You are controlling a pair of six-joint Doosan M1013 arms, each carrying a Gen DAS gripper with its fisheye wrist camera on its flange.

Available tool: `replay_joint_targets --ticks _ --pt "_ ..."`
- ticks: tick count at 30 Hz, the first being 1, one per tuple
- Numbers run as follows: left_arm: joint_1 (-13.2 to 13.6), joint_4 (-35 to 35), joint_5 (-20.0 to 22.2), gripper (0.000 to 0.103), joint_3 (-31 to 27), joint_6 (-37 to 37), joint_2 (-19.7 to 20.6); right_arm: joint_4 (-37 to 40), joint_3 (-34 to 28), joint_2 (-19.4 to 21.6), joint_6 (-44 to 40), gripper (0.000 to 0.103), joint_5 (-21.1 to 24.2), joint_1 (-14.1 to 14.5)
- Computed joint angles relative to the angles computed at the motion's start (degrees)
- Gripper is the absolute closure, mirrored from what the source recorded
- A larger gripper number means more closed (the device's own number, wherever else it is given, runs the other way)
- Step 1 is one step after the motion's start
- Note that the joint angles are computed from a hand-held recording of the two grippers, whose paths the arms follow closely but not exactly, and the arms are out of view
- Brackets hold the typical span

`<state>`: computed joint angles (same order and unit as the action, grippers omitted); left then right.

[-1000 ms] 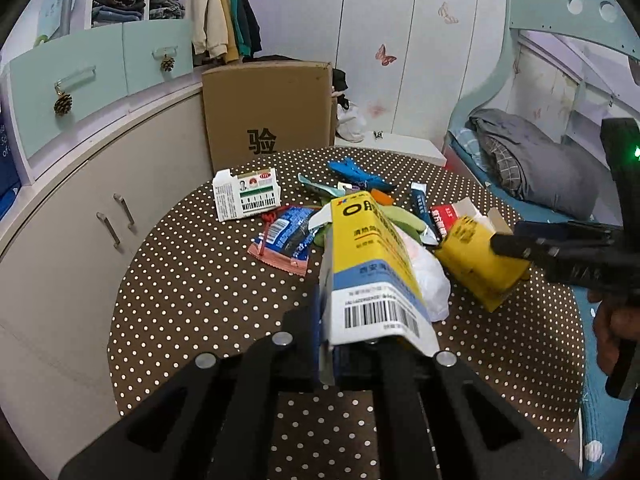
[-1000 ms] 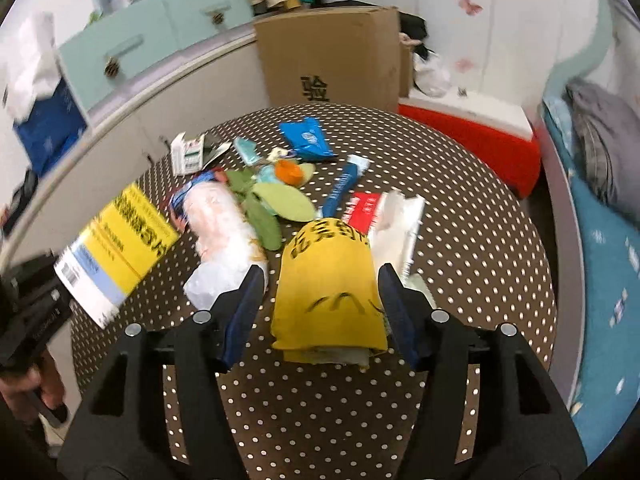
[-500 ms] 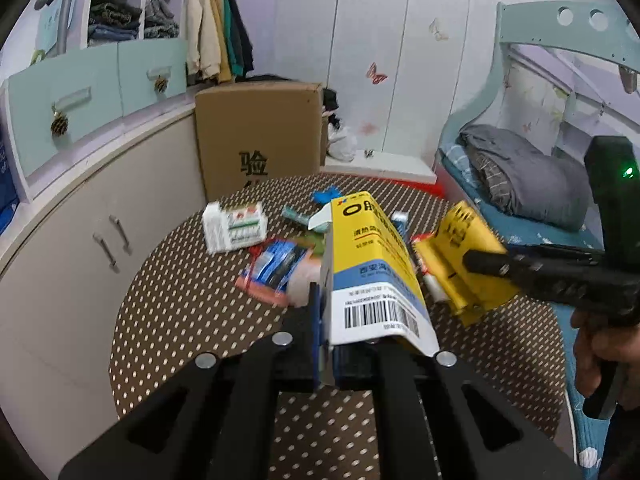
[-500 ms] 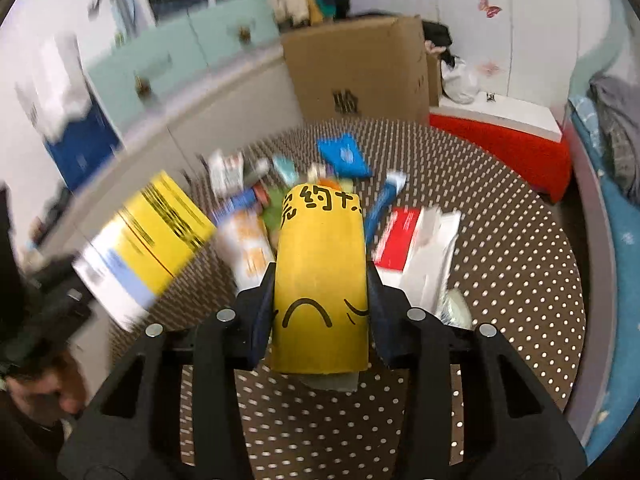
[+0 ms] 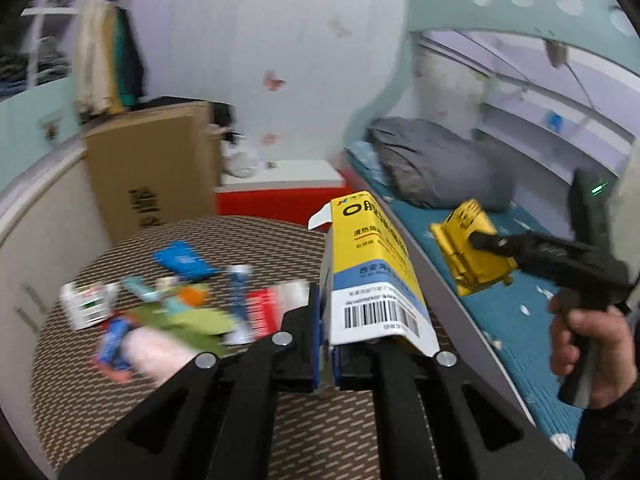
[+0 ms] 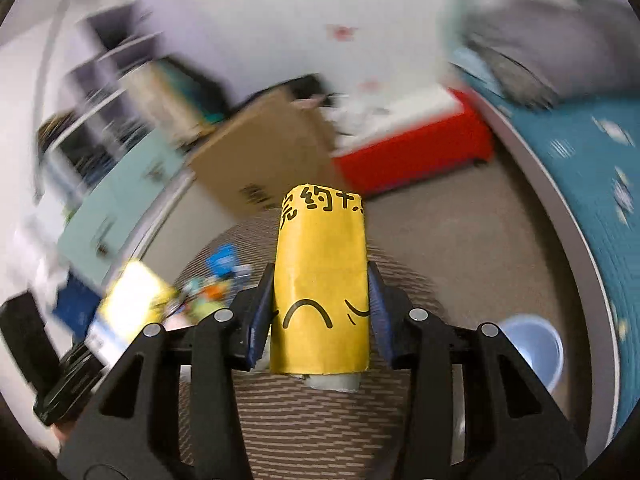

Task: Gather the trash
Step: 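Carry the carton and the yellow cup over to the light-blue trash bin, then open the right tool over the bin while the left tool drops the carton in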

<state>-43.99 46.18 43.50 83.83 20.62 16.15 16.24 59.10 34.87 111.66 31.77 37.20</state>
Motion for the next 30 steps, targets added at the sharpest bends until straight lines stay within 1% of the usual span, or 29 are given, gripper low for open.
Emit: replay_joint_targets --ticks 1,2,5,7,10,13,14,15,16,18,19,20,21,22,23,24,25,26,27,28,29,30 --pt "0.1 -1.7 -0.5 0.098 -1.3 2.3 1.1 -1.9 1.8 -0.2 4.6 0.060 0.3 -1.1" --pt "0.3 -4.2 -1.1 0.098 -2.9 5.1 2.5 -2.9 2.5 -0.1 7.4 0.060 1.3 -1.8" --pt "0.8 -13.2 -1.5 0.098 -8.0 14.9 6.7 -3.3 6.1 0.4 13.9 0.060 3.5 -4.1" --pt "1.1 -18.2 -0.8 0.098 -11.2 20.6 9.3 -3.8 8.0 0.9 16.6 0.060 4.9 -5.2" --pt "1.1 -24.6 2.1 0.098 -17.3 28.9 14.2 -2.6 9.8 1.6 18.2 0.060 5.8 -6.3" --pt "1.0 -29.0 7.1 0.098 -24.5 35.8 19.5 -2.1 10.6 3.0 19.7 0.059 7.4 -7.4" --pt "1.0 -30.8 9.5 0.098 -27.5 38.4 21.6 -1.9 11.0 3.1 19.9 0.059 7.5 -7.7" --pt "0.9 -31.8 11.5 0.098 -30.0 40.3 23.4 -1.4 11.6 3.2 19.6 0.057 7.5 -8.2" --pt "0.8 -32.6 14.2 0.098 -33.4 42.6 25.8 -1.2 11.7 3.4 19.9 0.052 7.6 -8.4" --pt "0.5 -33.6 18.5 0.098 -38.7 45.6 29.3 -1.1 12.2 3.6 20.8 0.048 7.4 -8.9" --pt "0.5 -34.4 20.3 0.098 -40.9 47.0 30.8 -0.9 12.1 3.8 21.1 0.043 7.5 -9.1" --pt "0.4 -35.3 23.5 0.098 -44.9 49.1 33.2 -1.0 12.6 3.5 22.2 0.039 7.0 -9.2" --pt "0.3 -35.9 25.8 0.098 -47.7 50.8 35.0 -1.2 13.2 3.1 23.2 0.037 6.3 -9.3" --pt "0.2 -36.5 29.2 0.094 -52.1 52.9 37.6 -1.3 13.8 2.7 23.7 0.036 5.6 -9.4" --pt "0.0 -37.0 31.5 0.092 -54.9 54.3 39.1 -1.6 14.6 2.0 24.8 0.035 4.8 -9.5" --pt "0.1 -37.3 34.6 0.086 -58.9 55.7 41.4 -2.1 15.2 1.5 25.5 0.033 4.1 -9.5" --pt "-0.1 -37.2 36.8 0.059 -62.3 56.1 43.4 -3.1 15.9 0.8 26.5 0.032 3.5 -9.5" --pt "-0.3 -36.7 37.3 0.022 -63.3 55.6 44.0 -3.8 16.2 0.5 26.9 0.031 3.1 -9.6" --pt "-0.4 -35.6 36.1 0.012 -61.9 54.9 43.3 -4.6 16.5 0.1 27.6 0.027 2.7 -9.5" --pt "-0.6 -34.2 35.1 0.010 -61.2 54.2 43.1 -5.4 17.0 -0.4 28.3 0.023 2.2 -9.5" --pt "-0.9 -33.3 34.9 0.011 -61.0 53.9 43.0 -6.3 17.5 -1.0 29.2 0.021 1.8 -9.4" --pt "-0.9 -33.5 34.7 0.010 -60.6 53.7 42.7 -6.9 17.6 -1.2 29.7 0.018 1.5 -9.2"
